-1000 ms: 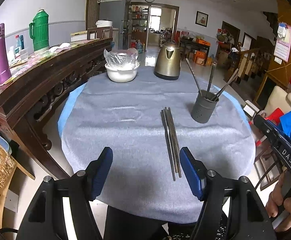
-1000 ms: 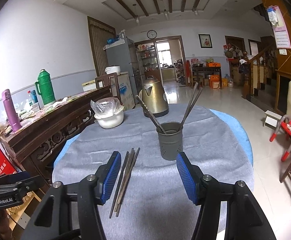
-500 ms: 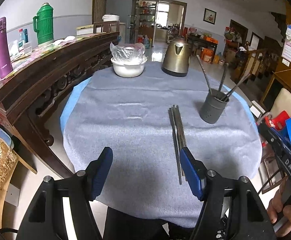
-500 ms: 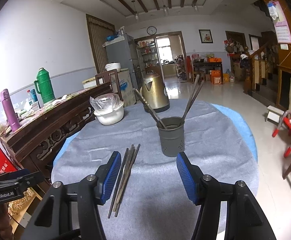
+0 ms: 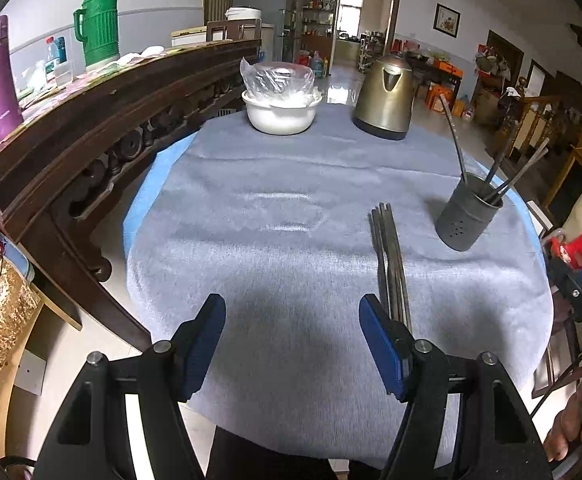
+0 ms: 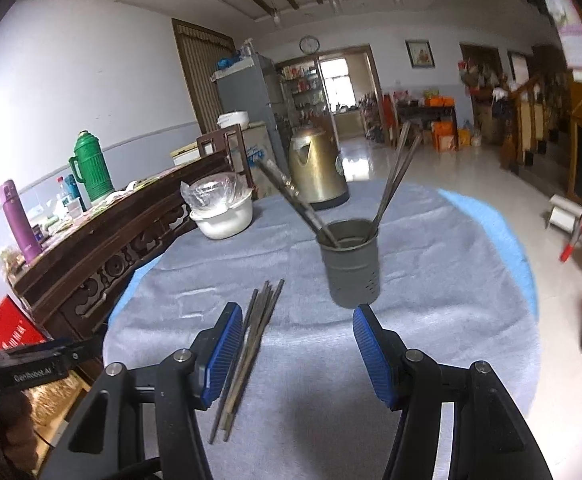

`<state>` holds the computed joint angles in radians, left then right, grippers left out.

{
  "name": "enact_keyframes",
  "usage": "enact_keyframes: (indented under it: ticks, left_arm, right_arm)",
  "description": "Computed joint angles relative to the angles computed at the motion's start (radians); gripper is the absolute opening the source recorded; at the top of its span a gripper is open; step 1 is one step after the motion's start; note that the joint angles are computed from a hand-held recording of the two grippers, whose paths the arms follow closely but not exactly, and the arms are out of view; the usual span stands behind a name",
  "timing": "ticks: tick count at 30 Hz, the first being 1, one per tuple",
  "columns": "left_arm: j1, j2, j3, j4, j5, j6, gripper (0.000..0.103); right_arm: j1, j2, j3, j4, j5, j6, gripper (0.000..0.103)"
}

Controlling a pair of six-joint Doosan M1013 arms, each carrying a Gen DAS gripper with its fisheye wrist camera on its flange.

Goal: Organize utensils
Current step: 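Move the left tool toward the remaining chopsticks on the cloth, then bring the right tool down onto the bundle of dark chopsticks and close it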

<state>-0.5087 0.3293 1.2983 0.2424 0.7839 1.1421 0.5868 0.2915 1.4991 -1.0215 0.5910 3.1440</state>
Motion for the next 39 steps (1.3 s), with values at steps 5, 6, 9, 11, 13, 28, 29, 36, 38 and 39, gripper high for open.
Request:
enact_keyframes:
  ticks: [5, 6, 9, 11, 13, 28, 29, 36, 38, 39]
  left_arm:
    - [0.005, 0.032, -0.028, -0.034, 0.001, 0.055, 0.070]
    - [0.007, 0.039, -0.034, -0.042, 0.006, 0.068, 0.070]
    - [0.012, 0.051, -0.042, -0.038, 0.019, 0.075, 0.070]
    - [0.017, 0.055, -0.043, -0.038, 0.025, 0.077, 0.070]
    - [0.023, 0.060, -0.046, -0.040, 0.034, 0.077, 0.070]
    - [0.027, 0.084, -0.071, -0.070, 0.068, 0.112, 0.070]
    - [0.026, 0.085, -0.072, -0.072, 0.070, 0.114, 0.070]
    - [0.022, 0.096, -0.083, -0.063, 0.091, 0.094, 0.070]
    - [0.024, 0.099, -0.085, -0.074, 0.098, 0.096, 0.070]
    - [0.024, 0.100, -0.085, -0.077, 0.100, 0.098, 0.070]
  right_arm:
    - [-0.030, 0.058, -0.071, 0.193, -0.051, -0.204, 0.048]
    - [-0.038, 0.072, -0.090, 0.263, -0.059, -0.270, 0.040]
    - [-0.060, 0.119, -0.144, 0.436, -0.070, -0.413, 0.039]
    - [-0.070, 0.149, -0.177, 0.530, -0.075, -0.484, 0.039]
    - [-0.070, 0.177, -0.213, 0.568, -0.053, -0.539, 0.039]
    - [-0.035, 0.247, -0.358, 0.495, 0.195, -0.608, 0.040]
    - [-0.036, 0.246, -0.354, 0.494, 0.193, -0.607, 0.040]
    - [-0.076, 0.230, -0.298, 0.624, 0.073, -0.646, 0.040]
    - [-0.093, 0.236, -0.293, 0.682, 0.041, -0.664, 0.040]
    - [-0.101, 0.244, -0.297, 0.710, 0.035, -0.672, 0.040]
